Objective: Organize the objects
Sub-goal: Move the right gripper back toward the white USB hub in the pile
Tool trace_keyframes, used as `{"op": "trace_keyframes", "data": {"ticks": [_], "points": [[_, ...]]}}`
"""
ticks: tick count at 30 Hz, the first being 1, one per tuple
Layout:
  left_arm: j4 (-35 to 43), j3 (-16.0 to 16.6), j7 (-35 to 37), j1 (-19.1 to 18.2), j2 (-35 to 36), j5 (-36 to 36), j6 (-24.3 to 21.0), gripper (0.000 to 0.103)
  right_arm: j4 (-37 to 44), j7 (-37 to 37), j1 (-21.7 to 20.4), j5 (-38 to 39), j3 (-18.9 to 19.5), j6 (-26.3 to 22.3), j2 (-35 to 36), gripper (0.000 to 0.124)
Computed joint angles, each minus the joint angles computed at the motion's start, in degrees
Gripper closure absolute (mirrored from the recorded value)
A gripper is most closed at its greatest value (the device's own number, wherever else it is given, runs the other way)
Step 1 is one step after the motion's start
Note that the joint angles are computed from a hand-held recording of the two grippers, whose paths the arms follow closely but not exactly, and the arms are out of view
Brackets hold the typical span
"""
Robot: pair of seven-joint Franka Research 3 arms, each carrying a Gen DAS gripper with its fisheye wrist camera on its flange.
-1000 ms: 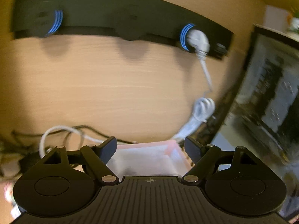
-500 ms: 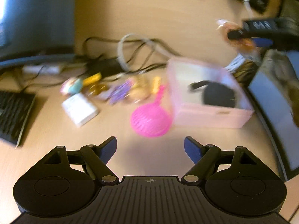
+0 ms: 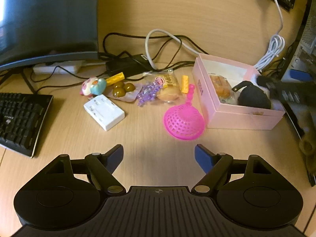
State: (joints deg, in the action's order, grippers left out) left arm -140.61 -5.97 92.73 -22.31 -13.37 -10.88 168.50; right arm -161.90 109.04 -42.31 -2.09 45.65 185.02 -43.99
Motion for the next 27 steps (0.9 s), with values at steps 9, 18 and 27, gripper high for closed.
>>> {"op": "trace_keyframes", "data": {"ticks": [9,18,27], "points": [[5.4,4.0,4.7,1.1,7.4,-17.0,0.3,0.020,-3.2,2.5,11.6,-0.6,-4.7,-12.2,-8.2,0.021],[19.3,2.7,-33.9,6.3,21.8,19.1,-1.6,0.020,-4.1,7.3,21.2,-4.1,-9.1,-23.1,-10.5,0.021],[12.1,-3.3,-27.1,14.6,16.7,18.4,4.4,0.096,-0.3,13.4,22.0,-9.3,-9.9,-21.2,-3.2,0.021]]}}
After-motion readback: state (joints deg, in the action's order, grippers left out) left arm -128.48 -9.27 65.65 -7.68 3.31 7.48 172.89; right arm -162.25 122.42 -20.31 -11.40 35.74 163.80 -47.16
